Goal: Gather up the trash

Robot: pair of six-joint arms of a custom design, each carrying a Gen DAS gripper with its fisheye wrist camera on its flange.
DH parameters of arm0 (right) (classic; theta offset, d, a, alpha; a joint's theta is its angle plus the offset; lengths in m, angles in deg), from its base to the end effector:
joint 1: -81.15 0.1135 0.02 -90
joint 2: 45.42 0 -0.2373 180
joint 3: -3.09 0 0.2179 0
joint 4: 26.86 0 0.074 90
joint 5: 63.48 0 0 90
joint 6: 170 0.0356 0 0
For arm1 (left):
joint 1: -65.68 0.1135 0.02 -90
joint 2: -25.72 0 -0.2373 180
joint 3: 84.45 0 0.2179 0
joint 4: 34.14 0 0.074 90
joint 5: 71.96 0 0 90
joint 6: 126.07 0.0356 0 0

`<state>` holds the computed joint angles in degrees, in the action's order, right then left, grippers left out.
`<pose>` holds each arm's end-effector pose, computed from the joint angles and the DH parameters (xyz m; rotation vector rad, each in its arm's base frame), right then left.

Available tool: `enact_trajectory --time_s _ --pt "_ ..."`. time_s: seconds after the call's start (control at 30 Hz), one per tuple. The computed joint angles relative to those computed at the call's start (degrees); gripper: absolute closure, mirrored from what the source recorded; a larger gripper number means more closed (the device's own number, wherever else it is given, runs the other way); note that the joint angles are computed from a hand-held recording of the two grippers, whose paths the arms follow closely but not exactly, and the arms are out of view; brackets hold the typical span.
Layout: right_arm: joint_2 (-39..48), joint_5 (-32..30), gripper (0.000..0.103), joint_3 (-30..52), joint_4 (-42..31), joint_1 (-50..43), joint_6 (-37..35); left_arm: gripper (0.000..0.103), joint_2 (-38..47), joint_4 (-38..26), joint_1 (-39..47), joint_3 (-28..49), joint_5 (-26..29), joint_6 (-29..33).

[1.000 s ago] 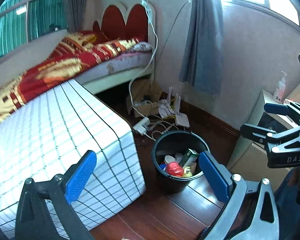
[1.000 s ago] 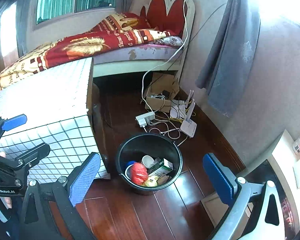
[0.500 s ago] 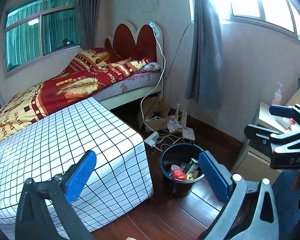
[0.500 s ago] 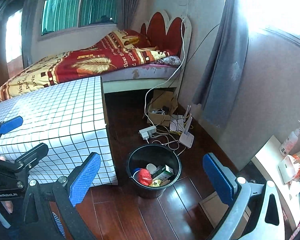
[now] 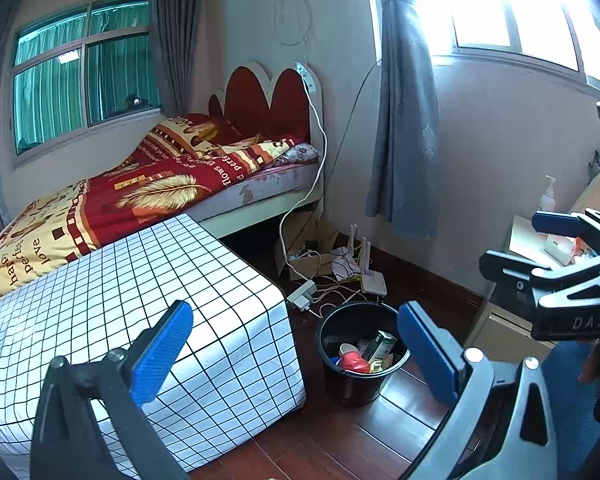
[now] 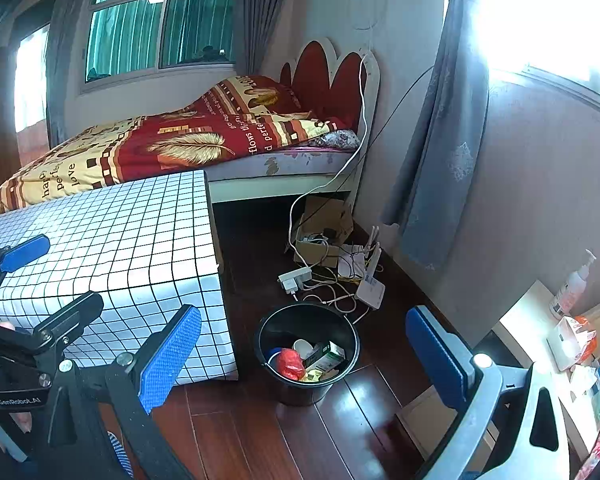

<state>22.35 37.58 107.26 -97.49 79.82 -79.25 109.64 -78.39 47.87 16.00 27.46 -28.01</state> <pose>0.1955 -0.0114 0.4012 0.1499 2.1583 -0.2150 0.2842 -0.0974 0.3607 0.5600 1.9811 -0.2744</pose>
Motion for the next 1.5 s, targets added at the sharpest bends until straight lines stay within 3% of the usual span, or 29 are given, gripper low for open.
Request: enact_trajectory --time_s 1.5 --pt "-0.54 2.06 0.0 -1.36 -0.17 2.16 1.43 0.001 0.03 -1.16 -0.07 0.98 0.9 0.06"
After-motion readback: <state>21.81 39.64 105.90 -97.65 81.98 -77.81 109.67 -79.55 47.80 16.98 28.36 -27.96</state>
